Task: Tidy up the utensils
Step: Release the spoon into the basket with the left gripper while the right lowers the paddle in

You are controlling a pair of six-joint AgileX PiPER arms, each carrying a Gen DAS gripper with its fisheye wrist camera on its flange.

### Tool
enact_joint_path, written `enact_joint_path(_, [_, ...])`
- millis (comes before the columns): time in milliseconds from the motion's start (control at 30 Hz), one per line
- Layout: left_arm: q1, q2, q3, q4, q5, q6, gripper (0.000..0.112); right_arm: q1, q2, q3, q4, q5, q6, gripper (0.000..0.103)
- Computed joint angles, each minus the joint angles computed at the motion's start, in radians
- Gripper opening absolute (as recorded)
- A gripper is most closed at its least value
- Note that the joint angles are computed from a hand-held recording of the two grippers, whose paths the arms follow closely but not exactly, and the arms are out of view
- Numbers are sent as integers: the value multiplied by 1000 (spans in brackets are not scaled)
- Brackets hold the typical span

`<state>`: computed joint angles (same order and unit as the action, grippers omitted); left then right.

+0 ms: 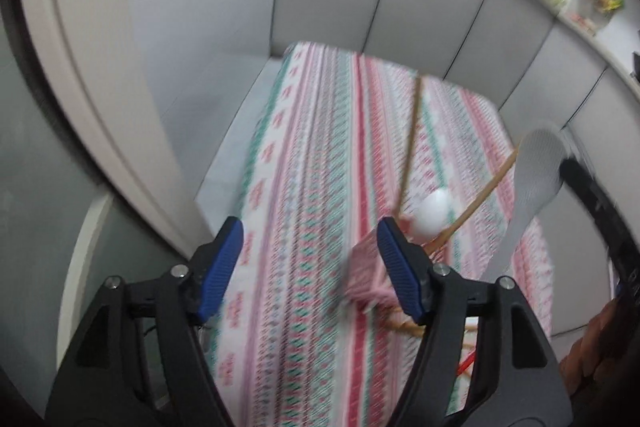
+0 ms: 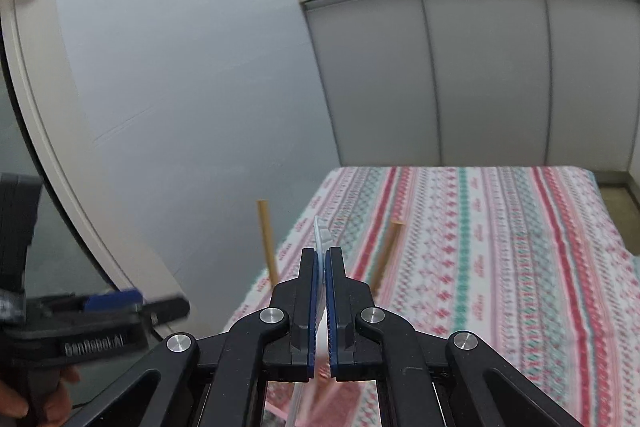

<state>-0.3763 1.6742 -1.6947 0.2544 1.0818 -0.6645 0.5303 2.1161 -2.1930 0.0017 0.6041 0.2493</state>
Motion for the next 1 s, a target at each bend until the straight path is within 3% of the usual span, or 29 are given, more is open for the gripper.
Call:
enact_joint_path(167, [36,40,-1,-32,86,36,73,48,103,-111,-176,2,132,2])
enact_joint_path(600, [75,91,-48,-96,128,80,74,107,295,-336,-337,64,246,3])
enact_joint_path(767, [71,96,-55,-99,127,87,74,103,331,-384,-280,92,207,3])
enact_joint_path(1000, [66,102,-62,-100,125,88,74,94,265,-262,-236,27,177,4])
